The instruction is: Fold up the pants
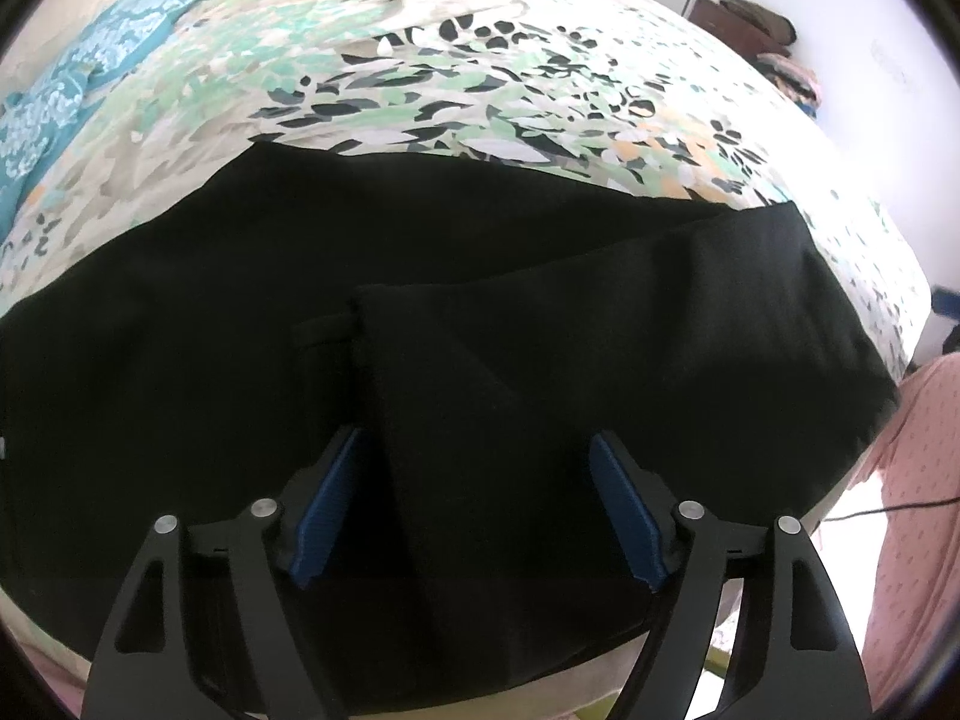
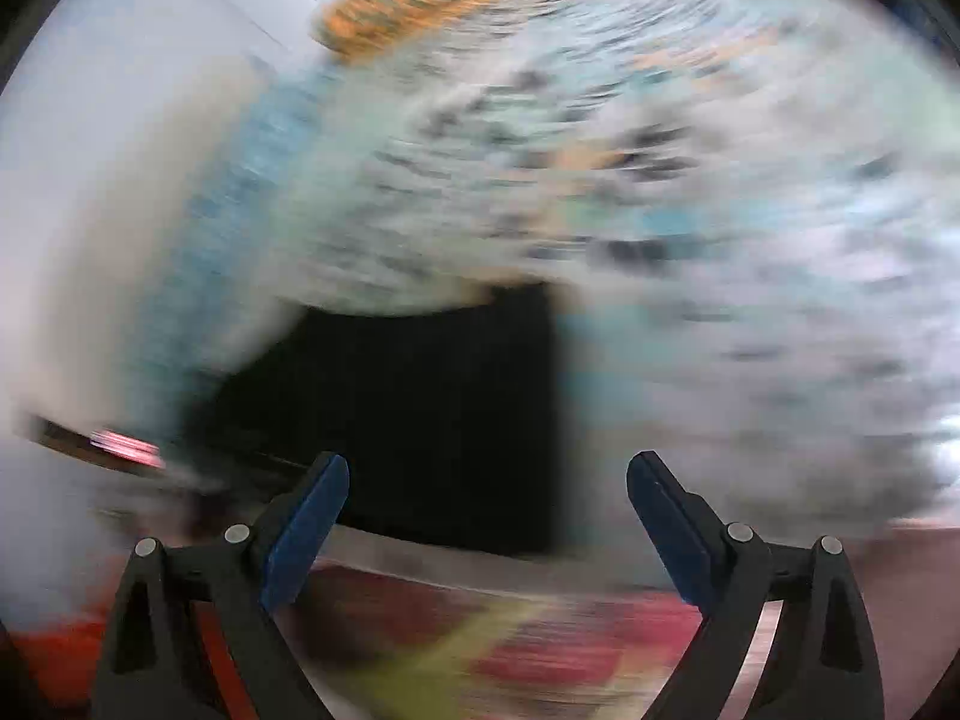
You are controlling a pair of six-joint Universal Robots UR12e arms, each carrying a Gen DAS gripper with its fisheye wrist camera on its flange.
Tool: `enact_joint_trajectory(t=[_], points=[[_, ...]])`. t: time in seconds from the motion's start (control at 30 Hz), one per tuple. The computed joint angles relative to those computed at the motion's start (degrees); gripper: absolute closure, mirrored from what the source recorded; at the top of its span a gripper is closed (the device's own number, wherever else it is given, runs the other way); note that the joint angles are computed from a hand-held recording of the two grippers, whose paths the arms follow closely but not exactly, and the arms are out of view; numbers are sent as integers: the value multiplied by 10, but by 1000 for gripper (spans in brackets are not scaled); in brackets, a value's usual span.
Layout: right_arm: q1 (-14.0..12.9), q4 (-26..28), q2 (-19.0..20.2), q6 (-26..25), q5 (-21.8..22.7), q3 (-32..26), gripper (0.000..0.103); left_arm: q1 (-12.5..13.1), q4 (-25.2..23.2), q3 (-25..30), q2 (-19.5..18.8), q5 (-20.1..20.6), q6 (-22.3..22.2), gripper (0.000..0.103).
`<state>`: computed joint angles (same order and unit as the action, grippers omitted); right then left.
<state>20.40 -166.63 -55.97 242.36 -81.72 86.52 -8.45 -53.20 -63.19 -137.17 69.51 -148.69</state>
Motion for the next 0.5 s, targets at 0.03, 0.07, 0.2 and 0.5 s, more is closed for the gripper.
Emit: enact_joint_trajectory(t=[0.03,0.07,0.2,0.5], points=[[-4,-36,16,15,27,-5,9,1,-2,0,1,-3,1,24],[-7,-48,35,33,56,-15,9,2,-3,-1,1,-5,2,24],[-7,14,65,47,98,-30,10,5,-6,-2,2,-16,-3,24],[2,-110,57,59,23,-18,7,41,5,31,-7,-69,-163,22]])
